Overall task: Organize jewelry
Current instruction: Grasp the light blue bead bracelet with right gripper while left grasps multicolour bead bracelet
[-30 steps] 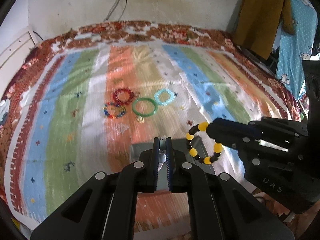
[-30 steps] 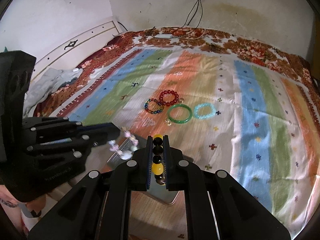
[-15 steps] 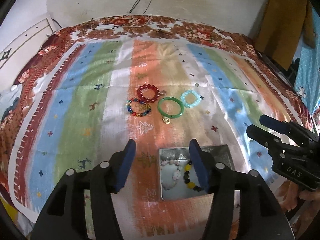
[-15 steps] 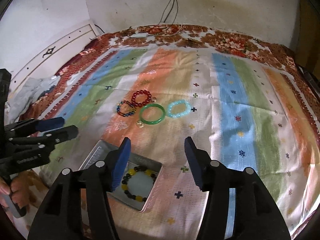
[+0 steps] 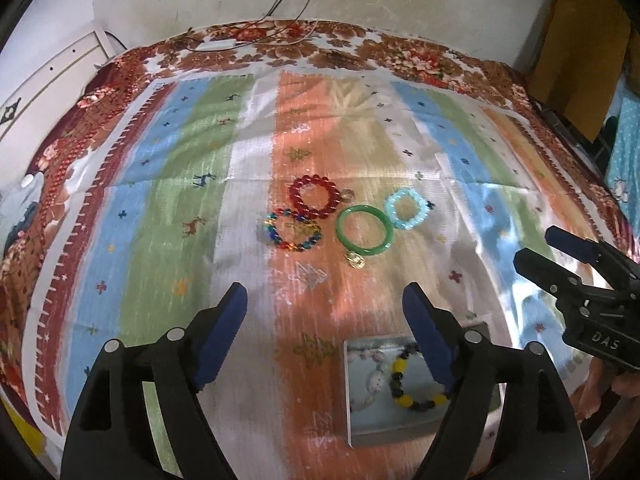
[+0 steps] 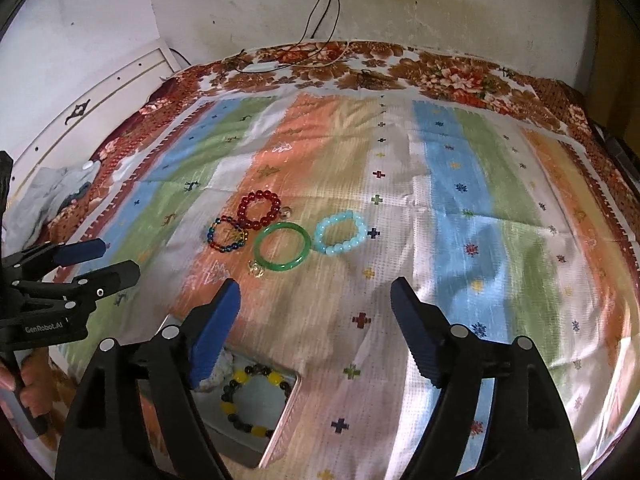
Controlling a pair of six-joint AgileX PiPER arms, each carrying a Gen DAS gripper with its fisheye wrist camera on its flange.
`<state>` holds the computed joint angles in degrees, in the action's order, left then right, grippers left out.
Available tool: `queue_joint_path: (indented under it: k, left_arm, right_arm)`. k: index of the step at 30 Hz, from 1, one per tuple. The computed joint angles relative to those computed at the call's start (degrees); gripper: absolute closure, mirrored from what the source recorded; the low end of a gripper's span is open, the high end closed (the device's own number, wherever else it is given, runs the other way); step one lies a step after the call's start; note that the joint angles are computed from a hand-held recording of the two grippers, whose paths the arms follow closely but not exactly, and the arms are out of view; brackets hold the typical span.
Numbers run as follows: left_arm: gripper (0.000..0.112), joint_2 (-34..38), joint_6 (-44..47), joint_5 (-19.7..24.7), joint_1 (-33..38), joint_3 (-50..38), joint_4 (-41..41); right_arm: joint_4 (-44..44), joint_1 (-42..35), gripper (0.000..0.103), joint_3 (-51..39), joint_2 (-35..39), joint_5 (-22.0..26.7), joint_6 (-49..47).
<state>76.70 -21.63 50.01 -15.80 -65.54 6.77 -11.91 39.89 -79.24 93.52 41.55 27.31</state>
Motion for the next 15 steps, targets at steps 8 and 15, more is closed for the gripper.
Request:
queue_joint_path:
  k: [8,15]
  left_arm:
    - [0.028,5.69,0.60,0.09,2.36,-4.70,0.75]
    - [0.027,11.44,1.87,0.75,5.19,-9.23,0.42]
  right_arm:
    - [2.02,-1.87,0.019,-7.30,5.39,1.46,-2.31]
    - [5.24,-4.99,0.019,-12.93,10.17,3.64,-4.66]
